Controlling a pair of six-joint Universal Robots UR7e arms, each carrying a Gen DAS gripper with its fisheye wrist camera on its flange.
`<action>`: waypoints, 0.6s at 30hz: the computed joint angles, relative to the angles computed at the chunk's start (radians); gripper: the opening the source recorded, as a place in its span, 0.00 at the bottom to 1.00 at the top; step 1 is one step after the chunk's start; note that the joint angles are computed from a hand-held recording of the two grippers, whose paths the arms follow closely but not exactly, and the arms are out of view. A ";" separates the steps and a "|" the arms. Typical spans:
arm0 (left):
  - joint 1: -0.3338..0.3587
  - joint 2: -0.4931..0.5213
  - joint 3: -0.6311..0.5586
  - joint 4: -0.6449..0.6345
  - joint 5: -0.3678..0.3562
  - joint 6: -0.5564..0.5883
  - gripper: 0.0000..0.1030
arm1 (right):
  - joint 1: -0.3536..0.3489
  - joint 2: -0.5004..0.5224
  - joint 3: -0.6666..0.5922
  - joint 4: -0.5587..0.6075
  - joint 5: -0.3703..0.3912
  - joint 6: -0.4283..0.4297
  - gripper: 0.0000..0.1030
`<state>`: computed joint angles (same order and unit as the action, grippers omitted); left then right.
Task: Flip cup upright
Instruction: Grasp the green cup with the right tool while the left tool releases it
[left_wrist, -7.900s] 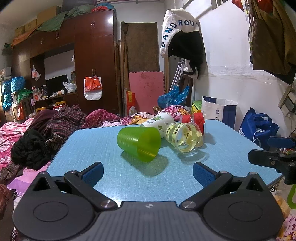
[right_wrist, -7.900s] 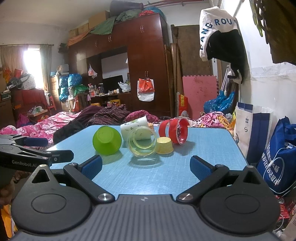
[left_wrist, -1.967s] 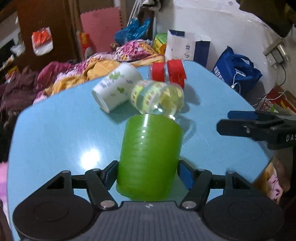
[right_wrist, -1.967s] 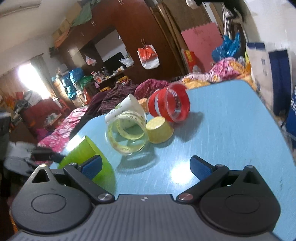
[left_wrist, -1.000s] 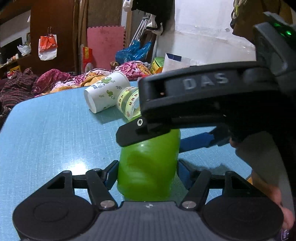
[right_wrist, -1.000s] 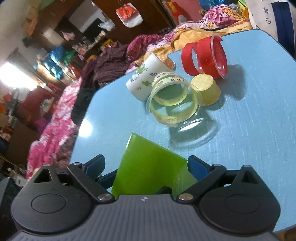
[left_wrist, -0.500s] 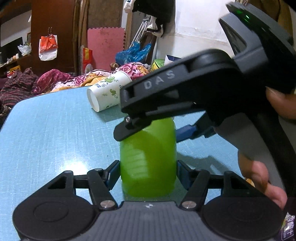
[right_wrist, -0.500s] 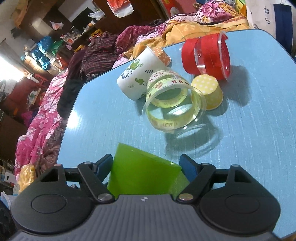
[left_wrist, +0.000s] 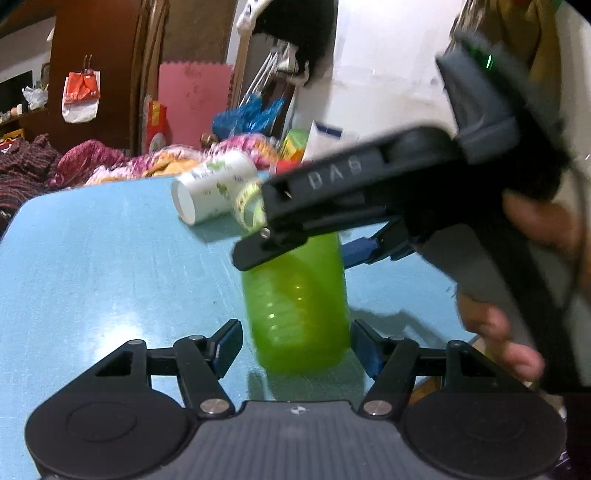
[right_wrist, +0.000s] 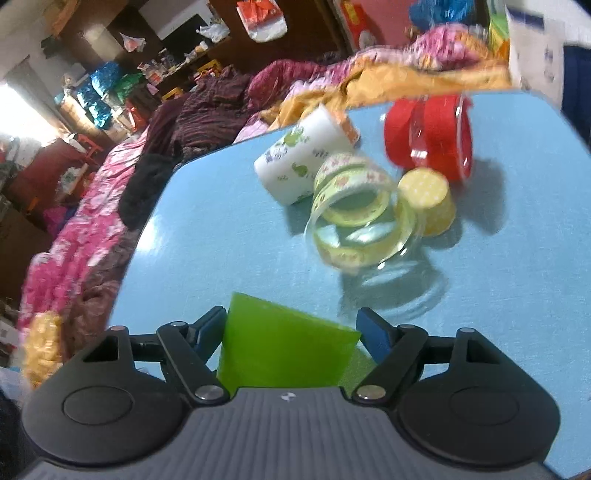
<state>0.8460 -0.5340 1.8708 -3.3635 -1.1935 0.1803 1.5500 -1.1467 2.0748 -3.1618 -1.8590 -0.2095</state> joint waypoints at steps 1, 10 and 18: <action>0.000 -0.006 0.014 -0.025 0.001 0.009 0.66 | -0.001 -0.001 0.000 -0.003 0.004 -0.001 0.75; 0.039 -0.029 0.037 -0.158 0.026 -0.012 0.82 | 0.005 -0.004 0.051 -0.161 -0.002 -0.083 0.75; 0.081 -0.025 0.009 -0.212 0.010 -0.077 0.82 | 0.035 0.050 0.087 -0.399 -0.048 -0.230 0.75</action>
<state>0.9275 -0.5589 1.8800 -3.5758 -1.1830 0.1032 1.5845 -1.0966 2.1614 -3.5603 -1.9068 -0.4397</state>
